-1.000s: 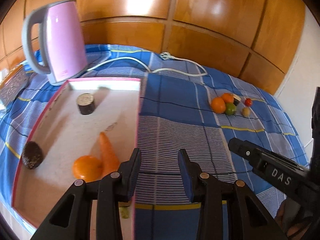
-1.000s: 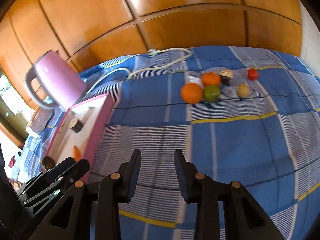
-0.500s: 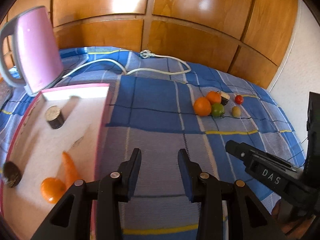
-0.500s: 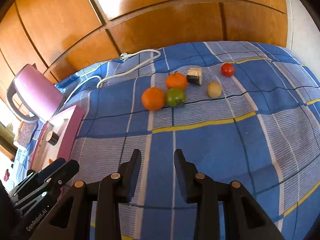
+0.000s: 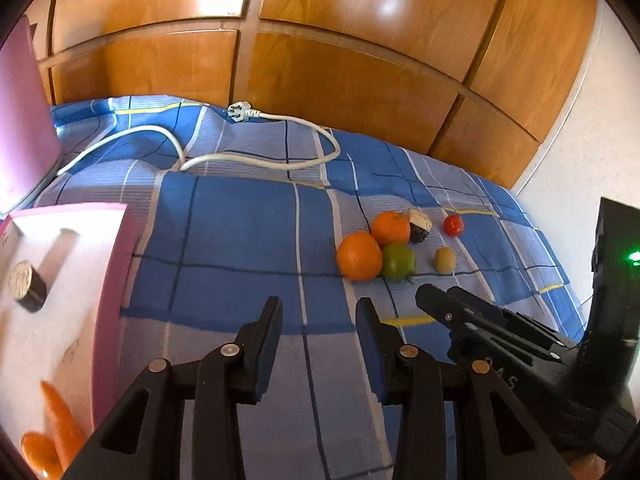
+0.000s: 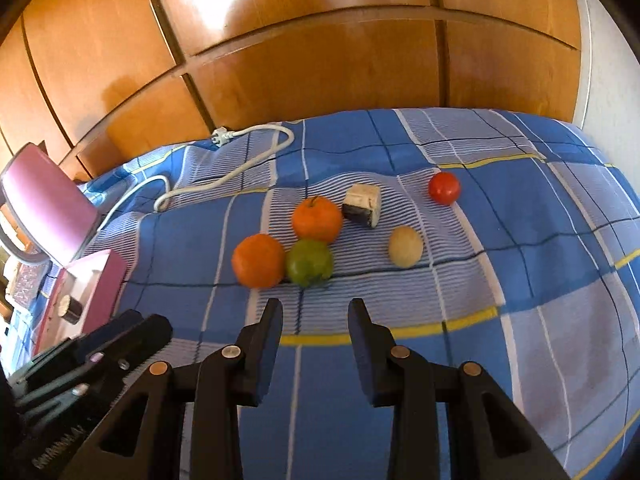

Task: Organize fruits
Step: 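Grasp the green lime with the right gripper while left grasps an orange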

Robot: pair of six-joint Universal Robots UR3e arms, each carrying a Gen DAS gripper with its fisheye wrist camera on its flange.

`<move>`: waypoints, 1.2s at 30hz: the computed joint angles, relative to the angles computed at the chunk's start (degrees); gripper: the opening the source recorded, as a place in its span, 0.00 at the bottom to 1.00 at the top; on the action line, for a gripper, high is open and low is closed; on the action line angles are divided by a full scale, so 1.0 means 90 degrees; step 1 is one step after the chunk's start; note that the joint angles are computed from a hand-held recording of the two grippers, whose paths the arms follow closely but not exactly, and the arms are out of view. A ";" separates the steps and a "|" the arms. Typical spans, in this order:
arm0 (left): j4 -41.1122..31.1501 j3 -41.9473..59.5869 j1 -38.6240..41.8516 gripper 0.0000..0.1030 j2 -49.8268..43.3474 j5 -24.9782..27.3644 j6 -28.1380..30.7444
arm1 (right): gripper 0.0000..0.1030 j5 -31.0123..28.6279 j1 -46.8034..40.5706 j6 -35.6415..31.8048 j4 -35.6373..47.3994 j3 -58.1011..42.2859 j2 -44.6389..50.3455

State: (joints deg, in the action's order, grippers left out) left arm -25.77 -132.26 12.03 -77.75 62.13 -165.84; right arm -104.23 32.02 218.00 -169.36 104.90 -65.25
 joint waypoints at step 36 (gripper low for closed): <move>0.0730 0.1011 -0.0683 0.37 -0.1797 0.0245 -0.0717 | 0.32 0.0774 -0.0706 -0.0353 -0.0794 0.0089 0.0371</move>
